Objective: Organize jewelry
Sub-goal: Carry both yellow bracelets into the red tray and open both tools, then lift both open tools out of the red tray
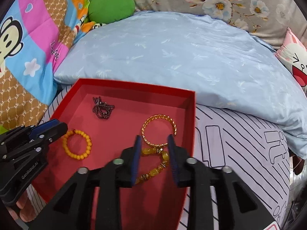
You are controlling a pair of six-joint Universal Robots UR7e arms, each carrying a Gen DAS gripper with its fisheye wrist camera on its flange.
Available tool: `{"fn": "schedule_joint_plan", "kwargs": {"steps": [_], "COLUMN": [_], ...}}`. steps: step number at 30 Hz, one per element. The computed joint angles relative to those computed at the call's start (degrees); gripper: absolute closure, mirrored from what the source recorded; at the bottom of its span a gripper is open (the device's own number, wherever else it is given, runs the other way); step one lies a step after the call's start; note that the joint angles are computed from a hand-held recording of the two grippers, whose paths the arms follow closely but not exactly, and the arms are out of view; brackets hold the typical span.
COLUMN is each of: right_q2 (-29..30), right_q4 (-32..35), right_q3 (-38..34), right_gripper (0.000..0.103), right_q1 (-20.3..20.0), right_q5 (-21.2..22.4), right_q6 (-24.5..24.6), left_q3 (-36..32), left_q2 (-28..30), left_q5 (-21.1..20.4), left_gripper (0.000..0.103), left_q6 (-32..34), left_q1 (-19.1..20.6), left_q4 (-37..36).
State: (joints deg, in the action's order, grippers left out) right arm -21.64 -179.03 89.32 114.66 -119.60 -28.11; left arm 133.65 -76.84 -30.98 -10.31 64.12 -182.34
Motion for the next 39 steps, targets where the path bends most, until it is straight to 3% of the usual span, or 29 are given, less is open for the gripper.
{"fn": "schedule_joint_plan", "kwargs": {"steps": [2,14,18,20,29,35,39], "right_q2": [-0.8,-7.55,-9.82,-10.39,-11.64,-12.26,-12.36], "right_q4": [-0.9,-6.3,-10.01,-11.85,-18.61,-20.25,-21.3], "right_q3": [1.04,11.83,17.15,19.48,28.69,32.63,34.66], "right_gripper": [0.062,0.061,0.061,0.061,0.061,0.061,0.061], "right_q1": [0.11,1.52,1.88,2.05,1.29,-0.15,-1.2], "right_q5": [0.35,2.82,2.66,1.98,0.25,0.47,0.62], "right_q6": [-0.31,-0.25,-0.92,-1.55,-2.55,-0.58,0.59], "left_q3": [0.72,7.92,11.41,13.36,18.76,21.25,22.8], "left_q2": [-0.29,-7.96,-12.37,-15.79,-27.54,-29.8,-28.47], "left_q5": [1.34,7.33,9.88,10.88,9.33,6.72,5.29], "left_gripper": [0.056,0.056,0.056,0.055,0.055,0.055,0.055], "left_q6": [0.42,-10.26,-17.46,-23.64,-48.53,-58.7,-62.27], "left_q1": [-0.8,-8.05,-12.11,-14.4,-20.97,-24.18,-25.06], "left_q4": [-1.52,8.03,16.64,24.45,54.2,63.66,64.22]}}
